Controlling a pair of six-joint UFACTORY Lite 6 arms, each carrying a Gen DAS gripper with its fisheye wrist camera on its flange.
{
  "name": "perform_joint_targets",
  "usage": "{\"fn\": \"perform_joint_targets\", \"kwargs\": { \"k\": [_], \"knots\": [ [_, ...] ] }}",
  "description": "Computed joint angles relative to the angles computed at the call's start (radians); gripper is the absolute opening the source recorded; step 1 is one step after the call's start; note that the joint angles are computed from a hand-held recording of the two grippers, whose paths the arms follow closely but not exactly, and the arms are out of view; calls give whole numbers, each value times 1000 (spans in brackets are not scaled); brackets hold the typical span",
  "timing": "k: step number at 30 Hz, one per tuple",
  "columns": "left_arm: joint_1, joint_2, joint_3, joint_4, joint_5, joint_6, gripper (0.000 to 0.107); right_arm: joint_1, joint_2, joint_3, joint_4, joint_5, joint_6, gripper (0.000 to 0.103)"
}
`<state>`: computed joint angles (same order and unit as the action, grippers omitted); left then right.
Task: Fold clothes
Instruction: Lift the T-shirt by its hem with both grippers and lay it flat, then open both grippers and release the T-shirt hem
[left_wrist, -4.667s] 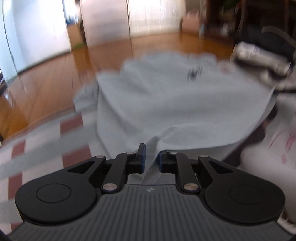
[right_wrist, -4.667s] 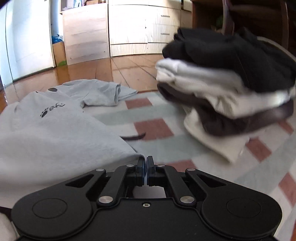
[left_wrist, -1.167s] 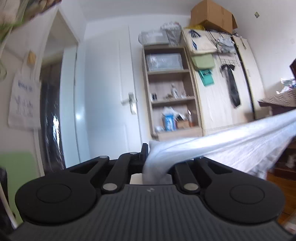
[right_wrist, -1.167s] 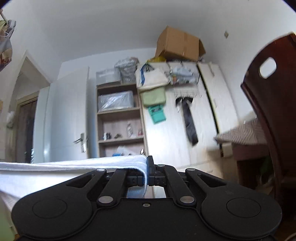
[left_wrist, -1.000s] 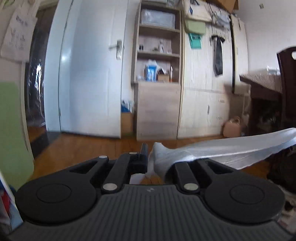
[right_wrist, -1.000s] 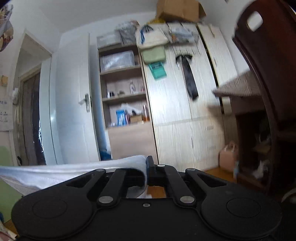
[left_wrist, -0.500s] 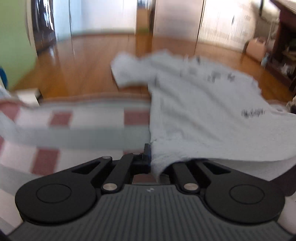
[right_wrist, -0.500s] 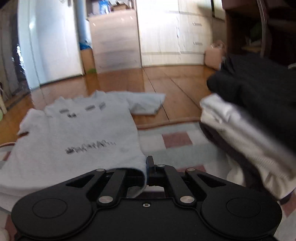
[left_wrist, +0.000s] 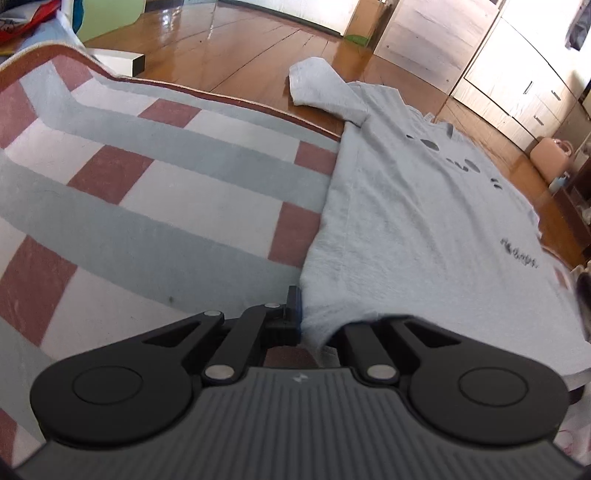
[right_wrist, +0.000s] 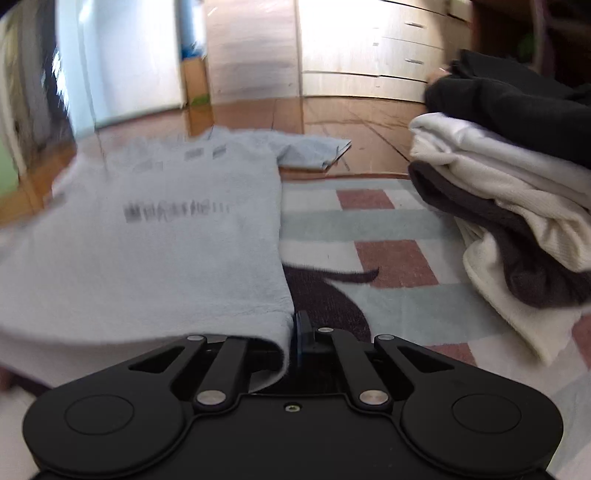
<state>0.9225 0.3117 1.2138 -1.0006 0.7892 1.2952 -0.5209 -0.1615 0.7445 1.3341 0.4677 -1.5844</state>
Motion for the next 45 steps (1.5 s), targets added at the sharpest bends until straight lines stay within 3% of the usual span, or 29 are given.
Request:
{"fn": "perform_joint_targets", "kwargs": {
  "k": [3,8,18,20,22,24,26,28,31,32,33,38,42,43,45],
  "knots": [
    [12,-19,-4,5,10,38,2,-23,21,41,-66,49,44,5],
    [-26,-37,-69,60,-73,44,2,-3,15,-41,-71,-19,-55,7],
    [55,20,41,141,122,-83,6,-61,-64,-44,-264,72,-58,10],
    [63,36,76,165,184,-97,12,-63,-60,-51,-286,85,-75,10],
    [72,44,111,187,248,-108,20,-74,-51,-41,-362,119,-30,29],
    [85,25,139,195,316,-102,26,-136,-63,-35,-380,202,-33,36],
    [89,1,175,207,376,-114,35,-234,-36,22,-406,364,3,44],
    [76,-25,215,222,414,-121,35,-319,6,103,-425,515,75,48],
    [36,-95,239,242,419,-125,39,-367,20,225,-438,621,205,53],
    [17,-119,249,261,419,-143,49,-368,26,276,-444,642,266,57],
    [-1,-142,257,282,416,-165,52,-360,39,332,-458,659,337,64],
    [-54,-143,378,395,453,-287,54,-224,168,712,-619,738,669,66],
    [-157,-216,329,532,308,-360,61,-104,271,930,-690,728,767,72],
    [-171,-213,339,535,313,-374,61,-62,292,948,-726,696,826,71],
    [-157,-166,418,507,418,-405,61,16,341,992,-802,660,934,71]
  ]
}}
